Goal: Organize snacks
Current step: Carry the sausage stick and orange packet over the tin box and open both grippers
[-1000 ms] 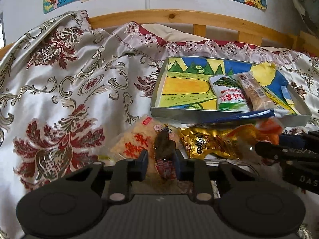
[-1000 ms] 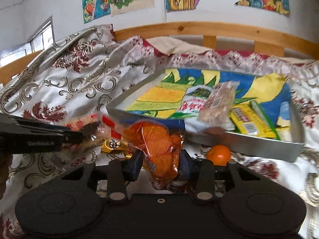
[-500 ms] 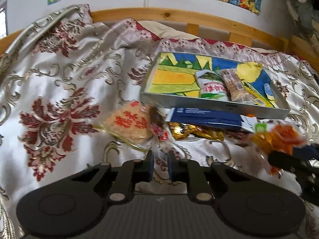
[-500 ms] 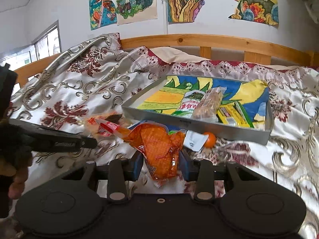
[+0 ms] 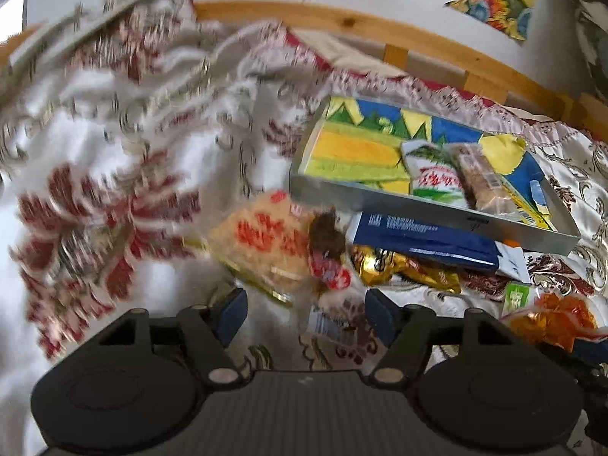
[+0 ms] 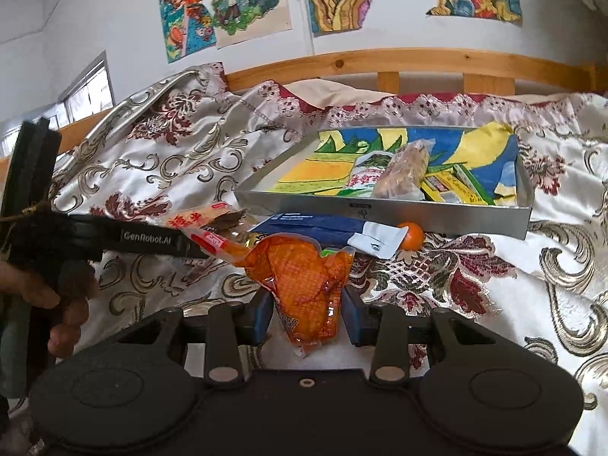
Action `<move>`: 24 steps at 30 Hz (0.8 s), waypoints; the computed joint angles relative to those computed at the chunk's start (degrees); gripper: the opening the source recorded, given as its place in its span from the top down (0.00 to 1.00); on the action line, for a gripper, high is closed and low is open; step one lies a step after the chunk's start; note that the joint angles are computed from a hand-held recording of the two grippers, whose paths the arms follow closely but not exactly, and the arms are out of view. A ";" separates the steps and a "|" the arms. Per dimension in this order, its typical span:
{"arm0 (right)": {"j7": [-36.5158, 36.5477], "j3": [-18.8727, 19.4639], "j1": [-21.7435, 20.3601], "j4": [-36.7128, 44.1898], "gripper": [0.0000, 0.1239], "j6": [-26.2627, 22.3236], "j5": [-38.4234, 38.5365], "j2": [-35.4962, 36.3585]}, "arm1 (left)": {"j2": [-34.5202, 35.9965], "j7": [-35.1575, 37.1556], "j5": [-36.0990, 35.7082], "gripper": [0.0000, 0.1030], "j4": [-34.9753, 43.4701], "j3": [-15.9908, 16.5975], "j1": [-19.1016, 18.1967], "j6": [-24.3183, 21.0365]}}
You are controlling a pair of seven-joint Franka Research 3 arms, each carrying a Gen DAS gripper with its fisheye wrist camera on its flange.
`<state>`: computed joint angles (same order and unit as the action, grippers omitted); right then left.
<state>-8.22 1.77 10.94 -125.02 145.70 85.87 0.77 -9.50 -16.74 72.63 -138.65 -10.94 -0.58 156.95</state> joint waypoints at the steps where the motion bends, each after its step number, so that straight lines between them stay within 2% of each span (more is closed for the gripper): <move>1: 0.11 0.06 0.04 0.29 0.67 0.13 0.29 0.33 | 0.36 -0.34 0.14 0.30 -0.08 0.36 0.22 1.21; 2: 0.07 0.12 0.06 0.57 0.67 0.20 0.66 0.65 | 0.60 -0.79 0.79 0.35 -0.08 0.45 0.40 1.83; 3: -0.10 0.21 0.08 0.72 0.67 0.29 1.09 0.81 | 0.85 -0.71 1.08 0.48 0.07 0.41 0.41 1.80; 6: -0.51 0.33 0.05 0.83 0.67 0.24 1.73 0.93 | 1.05 2.37 -1.94 0.68 0.56 0.06 -0.45 -0.43; 8: -0.80 0.38 0.06 0.78 0.67 0.29 1.87 0.86 | 0.60 1.94 -2.35 0.79 0.35 -0.16 -0.73 -0.87; 10: -0.89 0.38 0.05 0.69 0.67 0.31 1.99 0.76 | -0.34 -1.44 -0.50 0.87 -0.36 -0.48 -0.61 -0.23; 11: -1.09 0.38 0.06 0.59 0.67 0.34 2.12 0.65 | -0.80 -2.17 -0.06 0.94 -0.63 -0.73 -0.71 -0.43; 17: -3.57 0.28 0.26 -0.22 0.67 0.98 3.66 -0.39 | -3.10 -4.97 2.85 1.00 -1.20 -2.93 -2.28 -4.34; 24: -5.43 -0.22 0.34 -1.00 0.67 1.54 5.40 -1.86 | -3.36 -4.68 3.21 1.00 -0.47 -4.43 -5.05 -8.84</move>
<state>-13.65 1.55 11.28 -126.02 147.24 91.27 -1.08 -12.87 -21.42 75.84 -139.11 -15.37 -5.63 148.11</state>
